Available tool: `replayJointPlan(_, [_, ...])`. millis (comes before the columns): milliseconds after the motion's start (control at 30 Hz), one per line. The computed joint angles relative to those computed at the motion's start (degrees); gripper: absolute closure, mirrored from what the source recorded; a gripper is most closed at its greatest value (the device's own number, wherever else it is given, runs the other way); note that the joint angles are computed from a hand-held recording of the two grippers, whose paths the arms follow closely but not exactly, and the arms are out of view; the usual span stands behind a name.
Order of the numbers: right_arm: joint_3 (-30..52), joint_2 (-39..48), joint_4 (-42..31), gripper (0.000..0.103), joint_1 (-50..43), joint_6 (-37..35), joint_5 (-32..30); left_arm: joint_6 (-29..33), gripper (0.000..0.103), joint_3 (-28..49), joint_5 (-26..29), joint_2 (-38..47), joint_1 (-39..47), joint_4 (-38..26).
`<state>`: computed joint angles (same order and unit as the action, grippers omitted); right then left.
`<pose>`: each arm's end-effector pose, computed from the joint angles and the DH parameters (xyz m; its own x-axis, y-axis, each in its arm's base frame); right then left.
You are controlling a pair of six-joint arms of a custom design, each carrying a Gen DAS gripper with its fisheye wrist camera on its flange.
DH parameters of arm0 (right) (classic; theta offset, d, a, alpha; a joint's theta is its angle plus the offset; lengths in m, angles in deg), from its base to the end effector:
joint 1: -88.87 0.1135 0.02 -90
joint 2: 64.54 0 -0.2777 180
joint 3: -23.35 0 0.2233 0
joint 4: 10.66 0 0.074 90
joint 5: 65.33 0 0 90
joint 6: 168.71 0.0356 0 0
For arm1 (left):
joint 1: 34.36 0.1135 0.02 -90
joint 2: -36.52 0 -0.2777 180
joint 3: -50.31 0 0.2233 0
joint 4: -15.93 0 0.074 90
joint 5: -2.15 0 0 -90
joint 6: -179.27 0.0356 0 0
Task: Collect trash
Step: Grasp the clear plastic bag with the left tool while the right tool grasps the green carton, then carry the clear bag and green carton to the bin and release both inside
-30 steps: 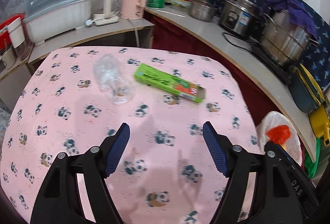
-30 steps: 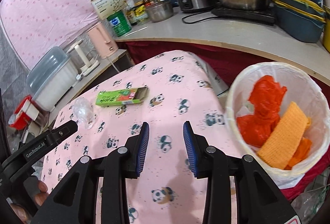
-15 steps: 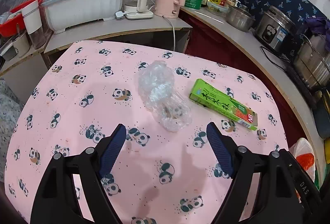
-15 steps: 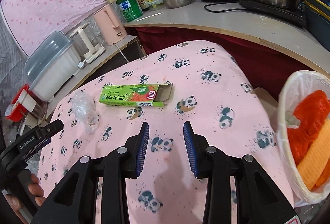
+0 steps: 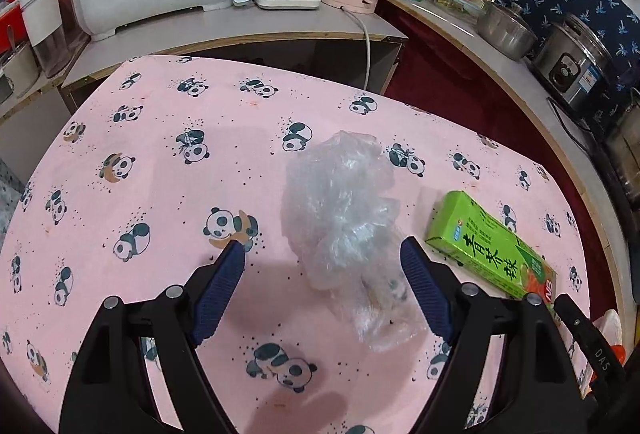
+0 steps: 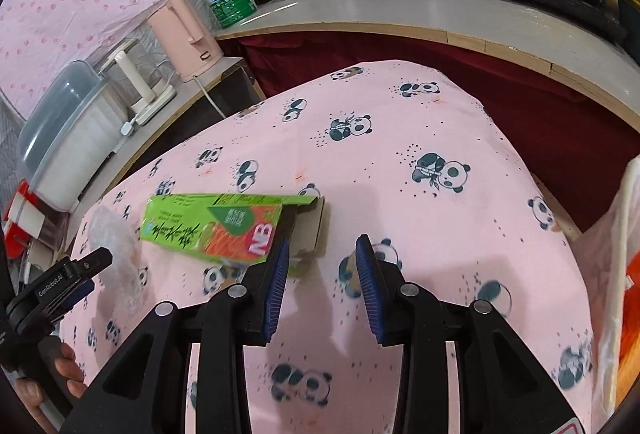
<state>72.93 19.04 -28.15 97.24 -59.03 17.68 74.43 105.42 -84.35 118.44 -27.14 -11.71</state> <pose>0.2389 0.0395 0.1790 -0.8028 0.2197 -0.5542 0.0541 0.9526 0.2994 0.2423 0.0285 0.1986 -0.7571 -0.3536 -0.5493 -0.2940 0.9353 -0.1969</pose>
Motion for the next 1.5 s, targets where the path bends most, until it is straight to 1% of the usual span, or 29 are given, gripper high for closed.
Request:
replayJointPlan(133, [1.5, 4.0, 1.9, 0.069, -0.4, 0.3, -1.3, 0.3, 0.028, 1.2, 0.9, 4.0, 0.1, 2.3])
replayJointPlan(167, [1.6, 4.3, 2.2, 0.069, -0.2, 0.1, -1.2, 0.3, 0.033, 1.4, 1.1, 4.7, -0.1, 2.6])
replayJointPlan(200, [1.8, 4.6, 2.4, 0.071, 0.1, 0.0, -1.2, 0.4, 0.042, 1.6, 1.4, 5.4, -0.2, 2.9])
replayJointPlan(233, [1.8, 4.8, 2.5, 0.072, 0.4, 0.1, -1.3, 0.7, 0.046, 1.8, 1.8, 6.0, -0.4, 3.0])
replayJointPlan(267, [2.0, 5.2, 2.7, 0.076, 0.8, 0.2, -1.2, 0.9, 0.055, 1.8, 1.4, 6.4, -0.8, 3.1])
replayJointPlan(300, [2.1, 5.4, 2.8, 0.082, 1.1, 0.2, -1.2, 1.1, 0.061, 1.6, 0.8, 6.2, -1.2, 3.5])
replayJointPlan(333, [2.1, 5.6, 2.9, 0.085, 1.5, 0.2, -1.1, 1.4, 0.065, 1.6, 1.0, 6.2, -1.4, 3.5])
replayJointPlan(367, [2.1, 5.8, 3.0, 0.091, 1.9, 0.2, -0.7, 1.7, 0.070, 1.7, 1.4, 6.2, -1.4, 3.2])
replayJointPlan(467, [1.2, 4.9, 3.9, 0.093, 2.5, 0.4, -0.7, 1.7, 0.075, 0.9, 1.6, 4.8, -2.0, 2.9])
replayJointPlan(633, [-0.4, 1.0, 2.8, 0.096, 2.0, 0.8, -0.7, 0.5, 0.076, -0.4, 0.9, 0.7, -4.0, 0.9])
replayJointPlan(800, [-2.0, -5.1, -0.7, 0.097, -0.2, 0.6, -1.2, -1.4, 0.077, -1.3, -1.0, -5.2, -8.6, -3.0])
replayJointPlan(1000, [-3.3, -15.2, -8.1, 0.099, -5.4, -1.5, -2.8, -5.5, 0.077, -1.0, -4.3, -11.4, -16.7, -8.5])
replayJointPlan(1100, [-3.6, -21.0, -13.2, 0.099, -9.8, -3.8, -4.9, -8.8, 0.077, -0.5, -7.5, -14.9, -23.1, -11.8])
replayJointPlan(1200, [-3.4, -26.8, -18.8, 0.100, -15.0, -7.0, -7.7, -12.1, 0.077, 0.1, -10.3, -17.0, -28.8, -14.6])
replayJointPlan(1333, [-2.2, -32.7, -26.2, 0.101, -24.2, -12.6, -13.3, -17.7, 0.077, 2.0, -15.9, -18.7, -39.0, -18.5])
replayJointPlan(1500, [1.5, -36.2, -36.4, 0.101, -40.5, -24.0, -23.5, -25.8, 0.077, 5.9, -23.5, -17.9, -52.9, -23.2])
